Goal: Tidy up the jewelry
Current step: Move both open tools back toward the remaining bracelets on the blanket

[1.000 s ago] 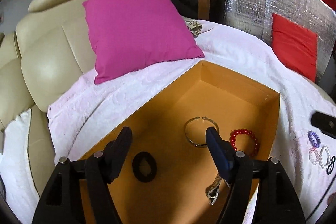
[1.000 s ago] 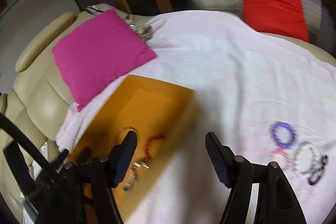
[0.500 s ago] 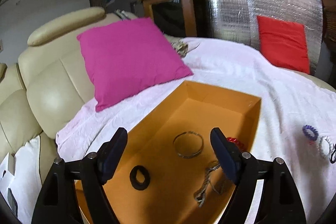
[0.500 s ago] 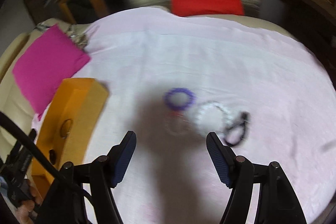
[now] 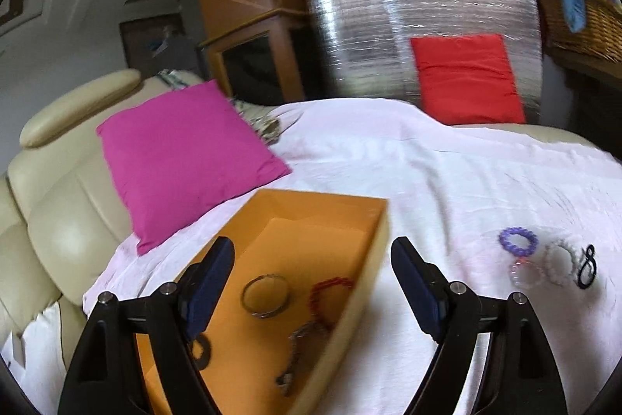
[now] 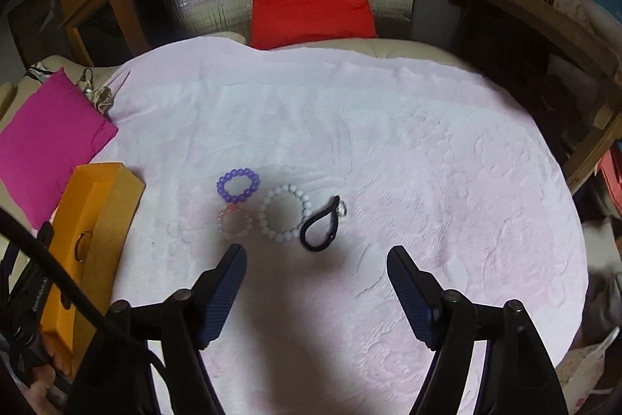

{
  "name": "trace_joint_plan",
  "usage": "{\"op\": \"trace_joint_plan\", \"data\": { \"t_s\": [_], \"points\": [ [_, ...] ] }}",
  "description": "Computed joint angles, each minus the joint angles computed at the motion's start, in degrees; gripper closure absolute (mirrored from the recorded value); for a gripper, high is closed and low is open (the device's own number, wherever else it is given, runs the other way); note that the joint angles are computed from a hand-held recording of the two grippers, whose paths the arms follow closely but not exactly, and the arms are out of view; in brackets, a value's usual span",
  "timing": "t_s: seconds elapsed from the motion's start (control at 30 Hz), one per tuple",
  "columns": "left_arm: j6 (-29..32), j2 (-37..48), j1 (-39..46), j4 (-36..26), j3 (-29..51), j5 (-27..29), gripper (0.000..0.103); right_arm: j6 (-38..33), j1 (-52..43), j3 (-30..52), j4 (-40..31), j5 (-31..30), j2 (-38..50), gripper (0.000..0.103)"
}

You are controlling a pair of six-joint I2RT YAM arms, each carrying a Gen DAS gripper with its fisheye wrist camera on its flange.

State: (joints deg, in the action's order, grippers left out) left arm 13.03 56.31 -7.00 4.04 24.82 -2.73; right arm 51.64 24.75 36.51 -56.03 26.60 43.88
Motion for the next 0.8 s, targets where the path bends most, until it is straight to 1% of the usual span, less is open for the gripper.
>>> {"op": "trace_joint_plan", "data": {
  "t_s": [0.1,0.13,0.23,0.33,0.43,0.57,0.6,0.63,0.67,0.73,0.8],
  "points": [
    [-0.1,-0.2,-4.1,0.8,-0.7,-1.0,0.020,-5.9,-4.9,-3.1,5.0,-2.7,-2.5,0.025],
    [-0.5,-0.8,-5.4,0.8,-1.2,-1.7,0.020,-6.9,-5.9,-4.4,6.7,-3.1,-3.7,0.025],
    [-1.5,-0.2,-8.8,1.0,-1.6,-1.0,0.020,-10.0,-9.8,-7.8,12.0,-6.1,-7.4,0.025],
    [-2.0,1.8,-13.1,2.0,-1.6,-2.5,0.020,-11.2,-11.6,-11.6,16.9,-6.4,-12.0,0.025],
    [-3.7,3.8,-16.9,2.4,-1.4,-4.3,0.020,-13.3,-15.5,-15.3,20.8,-10.4,-17.3,0.025],
    [-6.3,7.6,-21.1,3.0,-0.2,-6.6,0.020,-19.9,-25.0,-20.0,22.6,-18.5,-24.3,0.025],
    [-6.6,8.4,-22.0,3.2,-0.1,-7.1,0.020,-21.2,-27.7,-20.8,22.6,-20.6,-24.9,0.025],
    [-6.7,9.4,-22.5,3.4,0.3,-7.2,0.020,-22.6,-31.5,-21.2,23.1,-24.2,-23.8,0.025],
    [-7.1,10.3,-23.6,3.6,0.6,-8.1,0.020,-24.7,-36.9,-20.6,23.8,-29.7,-19.8,0.025],
    [-7.9,12.1,-24.9,3.6,1.4,-9.3,0.020,-27.6,-42.9,-19.9,24.5,-34.9,-16.2,0.025],
    [-9.3,13.1,-25.9,3.5,1.9,-9.9,0.020,-30.4,-48.4,-19.2,23.7,-39.4,-14.9,0.025]
  ]
}}
